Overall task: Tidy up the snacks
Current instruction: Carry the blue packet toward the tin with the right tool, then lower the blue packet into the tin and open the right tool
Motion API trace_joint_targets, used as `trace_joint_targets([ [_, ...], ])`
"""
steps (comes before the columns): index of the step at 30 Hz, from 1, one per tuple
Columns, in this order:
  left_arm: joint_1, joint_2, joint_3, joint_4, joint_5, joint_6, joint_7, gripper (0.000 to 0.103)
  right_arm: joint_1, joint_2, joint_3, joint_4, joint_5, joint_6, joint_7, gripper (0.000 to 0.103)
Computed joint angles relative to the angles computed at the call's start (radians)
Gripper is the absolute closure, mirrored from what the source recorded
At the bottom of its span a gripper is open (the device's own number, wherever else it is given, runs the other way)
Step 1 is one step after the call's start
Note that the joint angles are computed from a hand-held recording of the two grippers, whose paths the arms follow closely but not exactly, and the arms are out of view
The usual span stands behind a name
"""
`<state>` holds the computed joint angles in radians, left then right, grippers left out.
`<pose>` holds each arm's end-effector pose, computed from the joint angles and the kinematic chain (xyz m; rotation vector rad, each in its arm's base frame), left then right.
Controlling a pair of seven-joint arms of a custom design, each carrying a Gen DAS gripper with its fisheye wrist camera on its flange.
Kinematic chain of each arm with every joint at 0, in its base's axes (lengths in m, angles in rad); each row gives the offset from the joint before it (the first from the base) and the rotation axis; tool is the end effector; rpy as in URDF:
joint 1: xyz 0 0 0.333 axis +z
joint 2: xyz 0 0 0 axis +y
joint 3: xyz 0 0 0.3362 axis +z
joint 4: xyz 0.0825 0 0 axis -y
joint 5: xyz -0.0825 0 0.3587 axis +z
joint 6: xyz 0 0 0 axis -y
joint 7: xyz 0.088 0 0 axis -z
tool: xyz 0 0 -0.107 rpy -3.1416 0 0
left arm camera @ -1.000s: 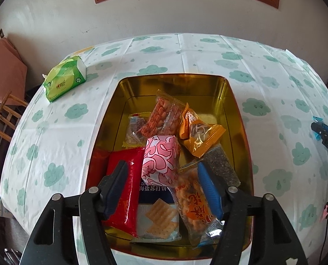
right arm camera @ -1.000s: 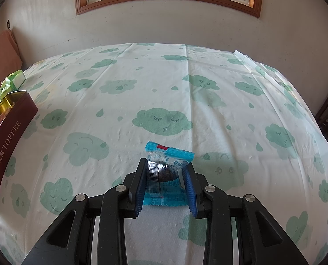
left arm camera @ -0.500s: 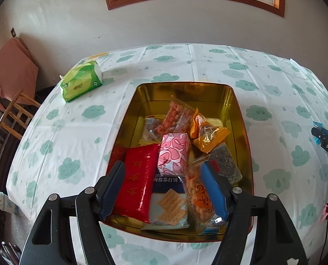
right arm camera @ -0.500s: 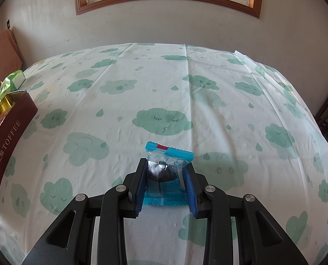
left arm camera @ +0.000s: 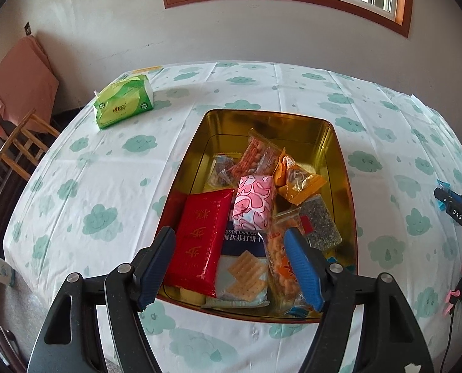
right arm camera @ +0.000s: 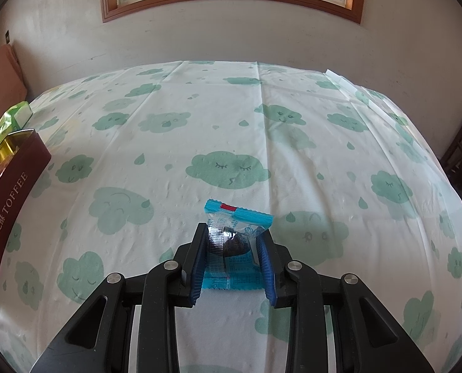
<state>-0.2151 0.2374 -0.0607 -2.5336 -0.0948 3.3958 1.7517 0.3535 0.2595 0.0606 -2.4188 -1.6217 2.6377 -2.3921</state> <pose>0.4837 -0.1255 0.3005 -1.5242 2.1812 -0.6522 0.4106 0.2089 0.2310 -1.4640 2.2369 -0.7999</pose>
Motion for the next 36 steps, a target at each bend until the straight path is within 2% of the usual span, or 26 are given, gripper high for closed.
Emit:
trace_joint_targets([
  [2,0.004,0.0,-0.002,-0.004,0.001,0.0,-0.005,0.026,0.001,-0.003,0.001,-0.002,0.03,0.0,-0.012,0.071],
  [3,-0.018,0.0,0.017,-0.005,-0.014,0.0,0.003,0.024,0.001,-0.005,0.0,-0.003,0.042,0.002,-0.017,0.071],
  [5,-0.024,0.001,0.022,-0.009,-0.021,0.004,0.008,0.024,0.007,-0.007,0.0,-0.001,0.067,-0.002,-0.033,0.072],
  [16,0.078,-0.003,-0.051,-0.026,0.055,0.009,-0.049,0.023,0.051,-0.059,0.022,0.011,0.045,-0.007,-0.002,0.072],
  [27,0.202,-0.014,-0.113,-0.047,0.169,0.015,-0.144,0.021,0.126,-0.027,0.055,0.139,0.063,-0.025,-0.104,0.072],
  [29,0.244,-0.018,-0.13,-0.05,0.202,0.012,-0.171,0.021,0.139,-0.016,0.055,0.164,0.058,-0.017,-0.112,0.072],
  [36,0.225,-0.03,-0.058,-0.064,0.175,0.032,-0.165,0.018,0.185,0.054,0.054,0.284,0.04,0.036,-0.161,0.072],
])
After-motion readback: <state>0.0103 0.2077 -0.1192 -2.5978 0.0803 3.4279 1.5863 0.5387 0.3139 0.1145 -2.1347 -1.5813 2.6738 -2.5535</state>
